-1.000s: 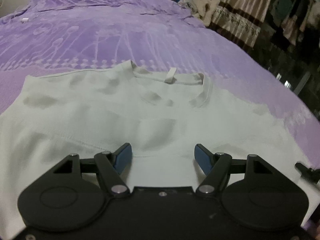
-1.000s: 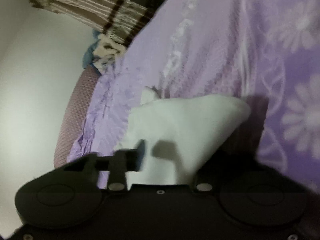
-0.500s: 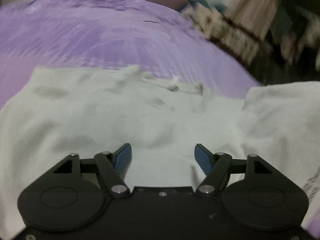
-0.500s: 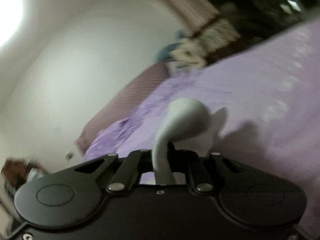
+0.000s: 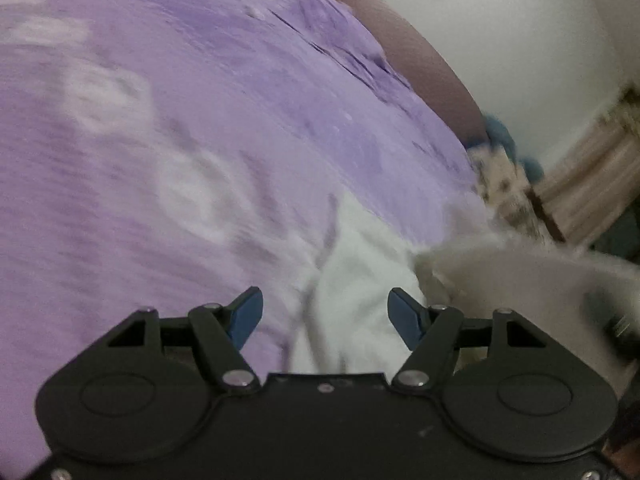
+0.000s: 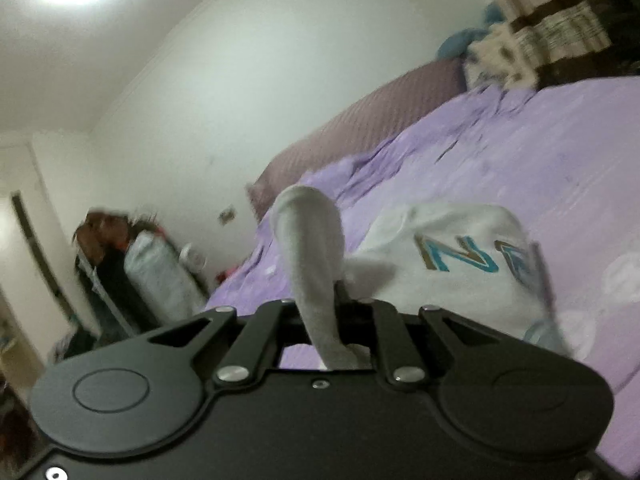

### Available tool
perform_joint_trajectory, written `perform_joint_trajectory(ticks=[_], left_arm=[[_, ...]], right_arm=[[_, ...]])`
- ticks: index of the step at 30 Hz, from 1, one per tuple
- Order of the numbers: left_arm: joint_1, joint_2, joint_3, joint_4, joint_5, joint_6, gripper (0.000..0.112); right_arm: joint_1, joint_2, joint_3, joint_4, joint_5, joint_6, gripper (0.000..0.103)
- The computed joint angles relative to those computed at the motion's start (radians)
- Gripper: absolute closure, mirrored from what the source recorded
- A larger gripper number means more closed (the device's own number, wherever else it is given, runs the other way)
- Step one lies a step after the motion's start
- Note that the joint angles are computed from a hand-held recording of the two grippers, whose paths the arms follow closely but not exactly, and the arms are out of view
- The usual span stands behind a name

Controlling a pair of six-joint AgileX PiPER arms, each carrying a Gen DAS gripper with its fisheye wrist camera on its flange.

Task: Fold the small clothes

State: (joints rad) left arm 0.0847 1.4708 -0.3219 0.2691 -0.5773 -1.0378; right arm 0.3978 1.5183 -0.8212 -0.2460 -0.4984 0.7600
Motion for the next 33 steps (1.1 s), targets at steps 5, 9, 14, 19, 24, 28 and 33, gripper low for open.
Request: perform_joint_trajectory(ticks=[5, 9, 14, 19, 24, 28, 33], left_arm=[[0.197, -0.193, 0.055, 0.298, 0.054, -0.239, 0.043], [0.328, -0.297, 0.018, 0.695, 0.08, -0.519, 0.043], [0.361, -0.309, -0.025, 0.868, 0.077, -0.585, 0.042], [0.338, -0.234, -0.061, 0.86, 0.052, -0.528, 0.042], [0.367, -0.215, -0.063, 0.876, 0.019, -0.537, 0.042], [0.407, -0.219, -0.086, 0.997, 0.02, -0.643, 0.042], [0.445, -0.003, -0.336, 1.447, -0.134, -0.971, 0.043]], right_arm=[[0.121, 0.087, -0.004, 0.018, 0.045, -0.014, 0.099], [0.201, 0.116, 0.03, 0.149, 0.076, -0.117, 0.099], [0.252, 0.08, 0.074, 0.293, 0.005, -0.243, 0.099], [0.175, 0.027, 0.06, 0.32, -0.107, -0.115, 0.099], [0.128, 0.026, 0.004, 0.218, -0.082, -0.029, 0.099], [0.223, 0.075, 0.019, 0.187, -0.011, -0.066, 0.099], [0.303, 0.149, 0.022, 0.307, 0.087, -0.163, 0.099]])
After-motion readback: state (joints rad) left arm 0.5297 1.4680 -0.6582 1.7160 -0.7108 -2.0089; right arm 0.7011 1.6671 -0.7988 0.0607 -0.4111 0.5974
